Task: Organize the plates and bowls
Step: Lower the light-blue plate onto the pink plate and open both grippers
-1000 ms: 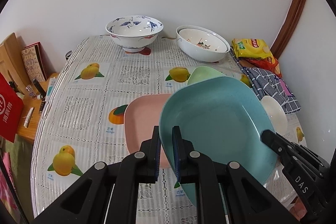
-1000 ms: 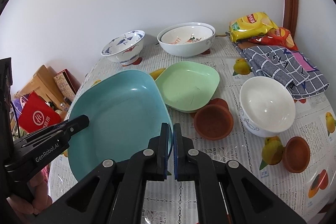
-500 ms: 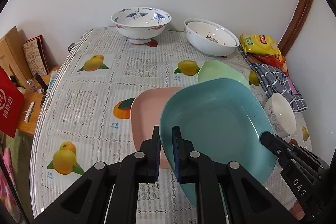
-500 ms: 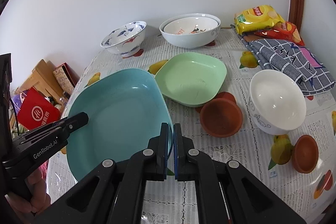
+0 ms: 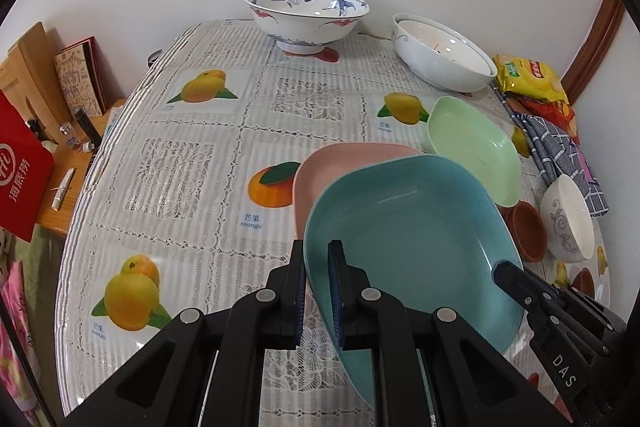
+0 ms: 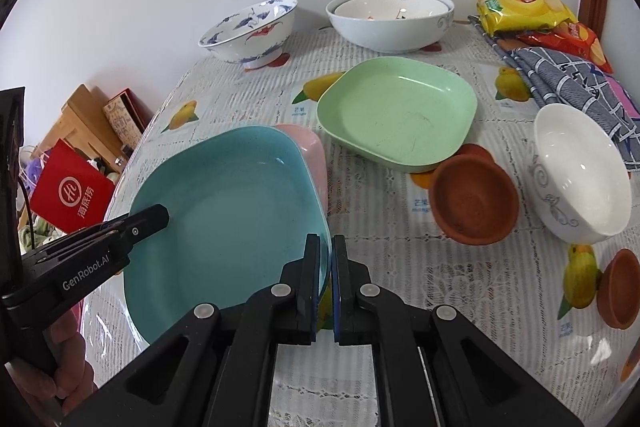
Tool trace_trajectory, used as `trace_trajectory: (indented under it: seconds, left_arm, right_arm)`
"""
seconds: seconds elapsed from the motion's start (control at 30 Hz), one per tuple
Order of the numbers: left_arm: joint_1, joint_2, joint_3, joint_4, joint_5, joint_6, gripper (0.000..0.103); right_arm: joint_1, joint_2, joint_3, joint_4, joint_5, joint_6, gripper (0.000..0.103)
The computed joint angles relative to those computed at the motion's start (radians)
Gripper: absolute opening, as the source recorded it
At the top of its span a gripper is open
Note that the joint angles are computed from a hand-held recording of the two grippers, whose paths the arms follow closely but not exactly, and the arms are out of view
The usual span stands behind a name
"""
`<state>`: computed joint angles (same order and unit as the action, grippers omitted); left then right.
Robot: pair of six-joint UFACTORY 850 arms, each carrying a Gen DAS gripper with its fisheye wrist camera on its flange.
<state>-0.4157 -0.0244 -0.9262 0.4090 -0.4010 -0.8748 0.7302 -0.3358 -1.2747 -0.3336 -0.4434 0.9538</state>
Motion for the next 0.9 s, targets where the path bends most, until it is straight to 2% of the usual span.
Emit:
trace_trajectory:
  seconds: [0.3,0.5,0.9]
  left_arm:
    - [0.044,-0.043,-0.035,-0.058,0.021,0.066,0.011]
    - [0.055,-0.079,-0.066,-0.056,0.03,0.077,0.011]
    - [0.085,-0.135,-0.103,-0.158,0.059,0.212,0.011]
  right_arm:
    - [-0.011,-0.06,-0.062,0.046,-0.003,-0.053,0.006]
    - [-0.005,-0.099,-0.11,-0.019,-0.044,-0.012,0.006]
    - [0.0,-0.136,-0.149,-0.05,-0.078,-0.009,0.008]
